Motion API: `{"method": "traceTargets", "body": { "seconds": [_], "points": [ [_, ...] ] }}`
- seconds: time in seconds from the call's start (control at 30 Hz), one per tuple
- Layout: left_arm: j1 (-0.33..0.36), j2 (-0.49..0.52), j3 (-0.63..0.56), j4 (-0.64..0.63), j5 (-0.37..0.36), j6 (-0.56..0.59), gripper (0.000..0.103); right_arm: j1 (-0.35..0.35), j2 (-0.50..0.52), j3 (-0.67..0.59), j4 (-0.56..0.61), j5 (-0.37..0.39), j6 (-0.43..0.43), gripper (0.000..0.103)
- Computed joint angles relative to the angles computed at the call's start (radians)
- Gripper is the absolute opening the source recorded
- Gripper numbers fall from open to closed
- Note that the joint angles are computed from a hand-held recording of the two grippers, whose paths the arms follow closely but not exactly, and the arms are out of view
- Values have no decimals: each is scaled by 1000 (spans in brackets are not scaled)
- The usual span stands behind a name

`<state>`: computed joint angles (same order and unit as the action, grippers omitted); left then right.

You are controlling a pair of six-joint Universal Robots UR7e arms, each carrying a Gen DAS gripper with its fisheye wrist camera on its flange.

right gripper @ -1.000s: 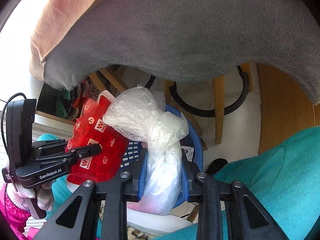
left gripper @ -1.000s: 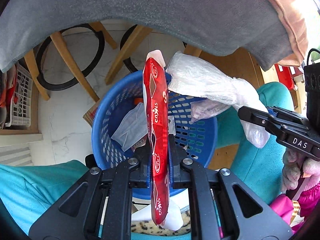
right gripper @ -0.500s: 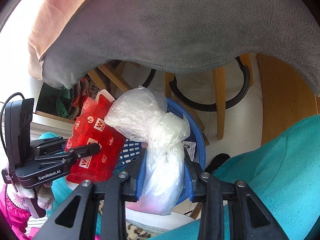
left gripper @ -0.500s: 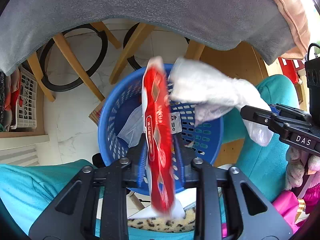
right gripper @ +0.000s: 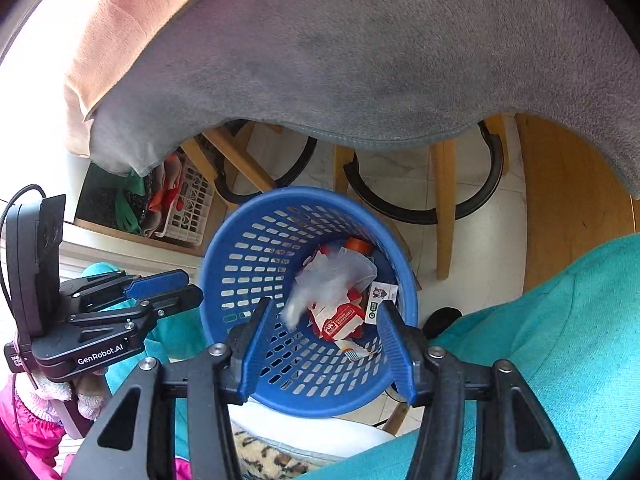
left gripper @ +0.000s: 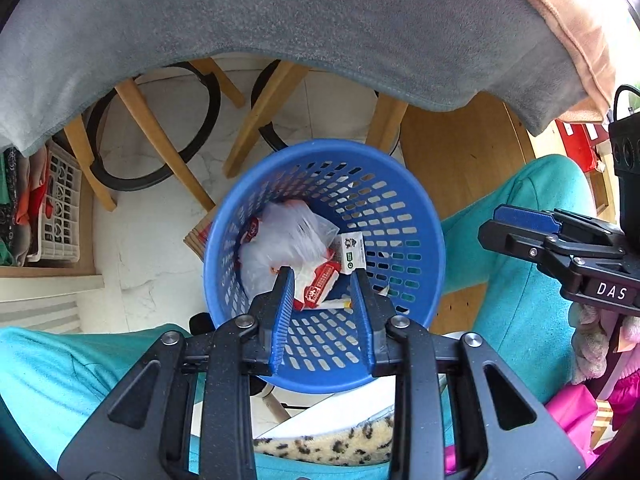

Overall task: Collect trash
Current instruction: 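Open both tools over the wastebasket, dropping red bag and plastic bag, then raise both tools back over the bed toward the wristband and tube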

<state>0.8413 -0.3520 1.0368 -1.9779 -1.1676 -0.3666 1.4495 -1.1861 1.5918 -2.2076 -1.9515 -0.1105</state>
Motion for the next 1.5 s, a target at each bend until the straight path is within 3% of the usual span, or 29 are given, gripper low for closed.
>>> {"method": "traceTargets", "body": {
  "seconds": [0.43, 0.87, 1.0, 1.17, 1.23, 1.27, 1.37, 1.43, 1.5],
  "points": [
    [-41, -25, 14, -75, 88, 47, 28, 48, -16, 2, -80, -15, -67, 56],
    [-91, -62, 26, -208, 181, 105, 29, 136, -31, -13, -246, -59, -189, 72],
    [-104, -76, 40, -256, 211, 126, 46, 147, -38, -15, -292, -61, -223, 76],
    [-121, -84, 39, -295, 255, 148, 51, 164, -38, -22, -341, -54, -244, 81],
    [-130, -85, 40, -324, 280, 166, 64, 167, -40, -28, -355, -51, -250, 91],
    [-135, -87, 41, -340, 291, 173, 64, 168, -42, -24, -375, -44, -258, 94],
    [-139, -87, 28, -363, 312, 182, 68, 181, -40, -22, -431, -49, -281, 99],
    [-143, -86, 20, -380, 341, 183, 83, 189, -37, -26, -466, -57, -296, 102],
    [-146, -88, 17, -410, 361, 194, 85, 200, -35, -35, -493, -71, -302, 103]
  ]
}}
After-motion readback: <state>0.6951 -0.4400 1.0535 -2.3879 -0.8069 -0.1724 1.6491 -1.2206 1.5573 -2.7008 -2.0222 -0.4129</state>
